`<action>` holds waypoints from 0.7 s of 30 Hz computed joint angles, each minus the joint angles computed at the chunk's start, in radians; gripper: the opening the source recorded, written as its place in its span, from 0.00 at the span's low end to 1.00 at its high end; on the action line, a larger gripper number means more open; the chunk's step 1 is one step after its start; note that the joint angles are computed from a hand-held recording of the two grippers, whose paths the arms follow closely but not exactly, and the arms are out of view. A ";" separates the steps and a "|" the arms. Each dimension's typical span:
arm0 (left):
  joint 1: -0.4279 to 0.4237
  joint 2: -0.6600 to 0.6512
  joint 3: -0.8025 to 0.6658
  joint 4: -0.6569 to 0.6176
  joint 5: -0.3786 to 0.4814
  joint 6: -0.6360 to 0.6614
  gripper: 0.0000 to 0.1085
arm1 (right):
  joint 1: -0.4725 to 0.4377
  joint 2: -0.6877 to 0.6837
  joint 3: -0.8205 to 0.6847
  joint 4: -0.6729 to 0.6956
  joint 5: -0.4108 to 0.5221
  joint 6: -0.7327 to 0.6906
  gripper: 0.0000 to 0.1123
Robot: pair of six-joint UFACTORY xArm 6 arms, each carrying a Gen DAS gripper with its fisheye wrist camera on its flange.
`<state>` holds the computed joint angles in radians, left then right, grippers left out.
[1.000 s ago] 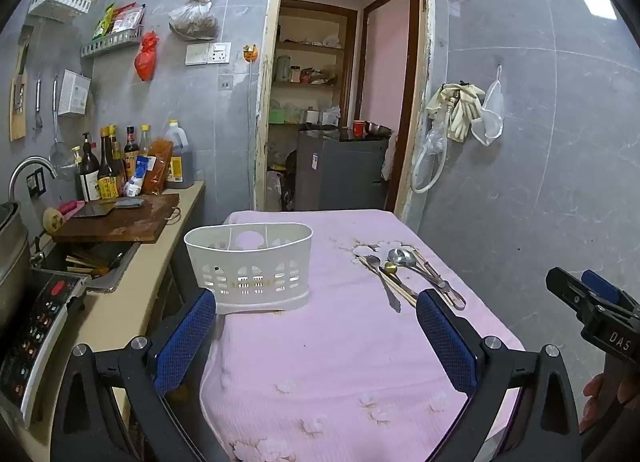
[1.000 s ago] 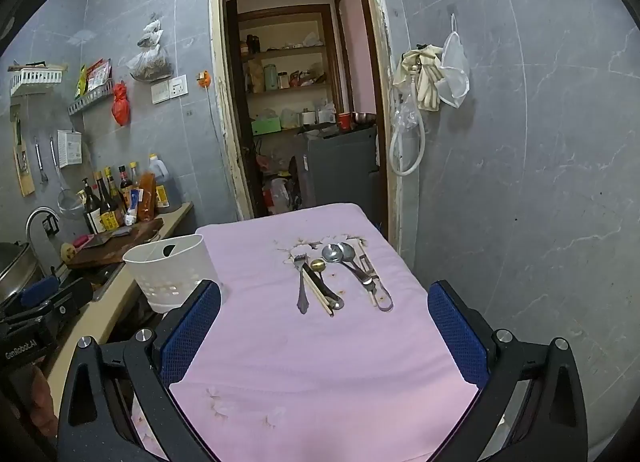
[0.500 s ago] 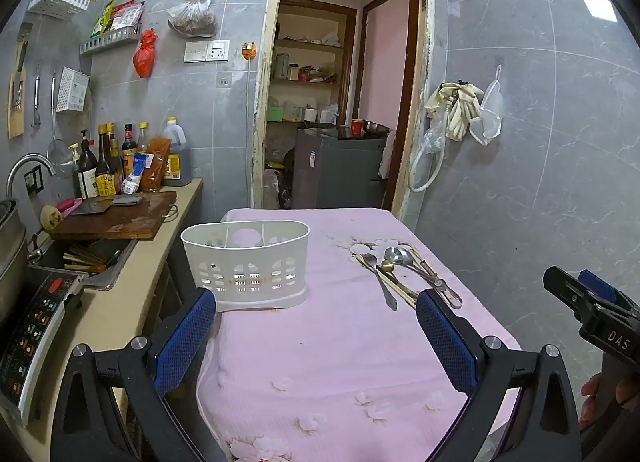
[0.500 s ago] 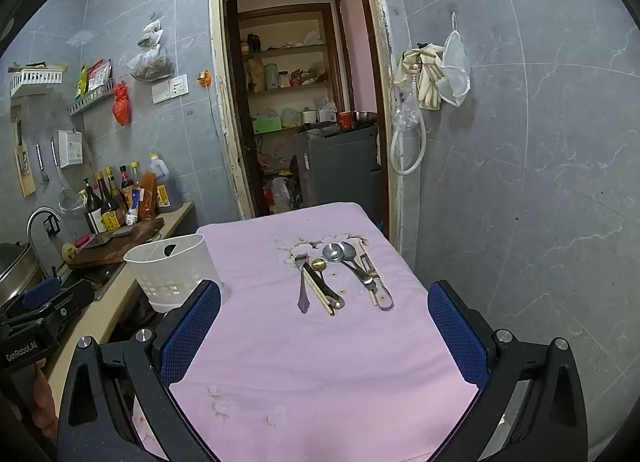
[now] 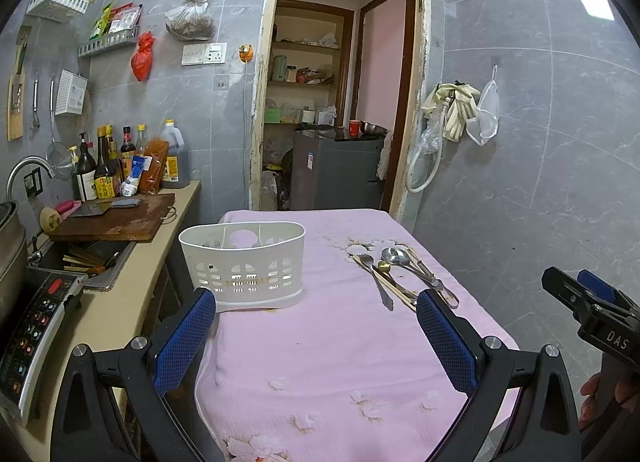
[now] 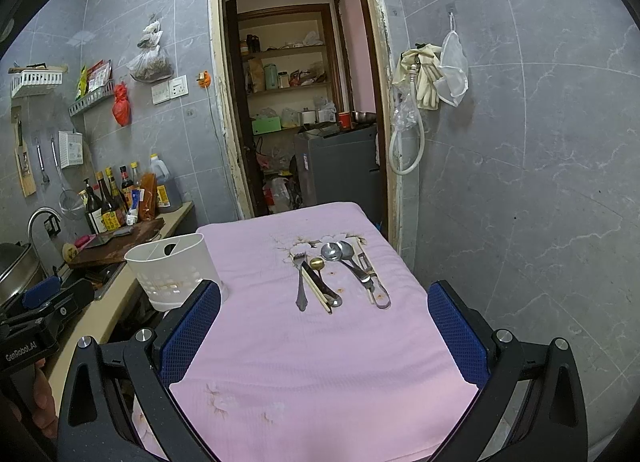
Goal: Organize utensils
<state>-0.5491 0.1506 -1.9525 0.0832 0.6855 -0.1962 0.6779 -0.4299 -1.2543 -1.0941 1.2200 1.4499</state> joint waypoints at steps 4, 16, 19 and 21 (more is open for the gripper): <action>-0.001 0.001 -0.002 0.002 0.001 -0.002 0.93 | 0.000 -0.003 0.002 0.000 0.001 -0.002 0.91; -0.017 0.009 -0.029 0.018 0.019 -0.015 0.93 | 0.005 -0.001 0.006 -0.004 0.003 0.007 0.91; -0.018 0.008 -0.026 0.020 0.016 -0.017 0.93 | 0.003 0.002 0.006 -0.005 0.000 0.009 0.91; -0.021 0.008 -0.030 0.024 0.019 -0.020 0.93 | 0.003 0.000 0.008 -0.005 0.001 0.008 0.91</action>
<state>-0.5700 0.1586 -1.9820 0.1072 0.7045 -0.2162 0.6806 -0.4296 -1.2466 -1.0989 1.2210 1.4581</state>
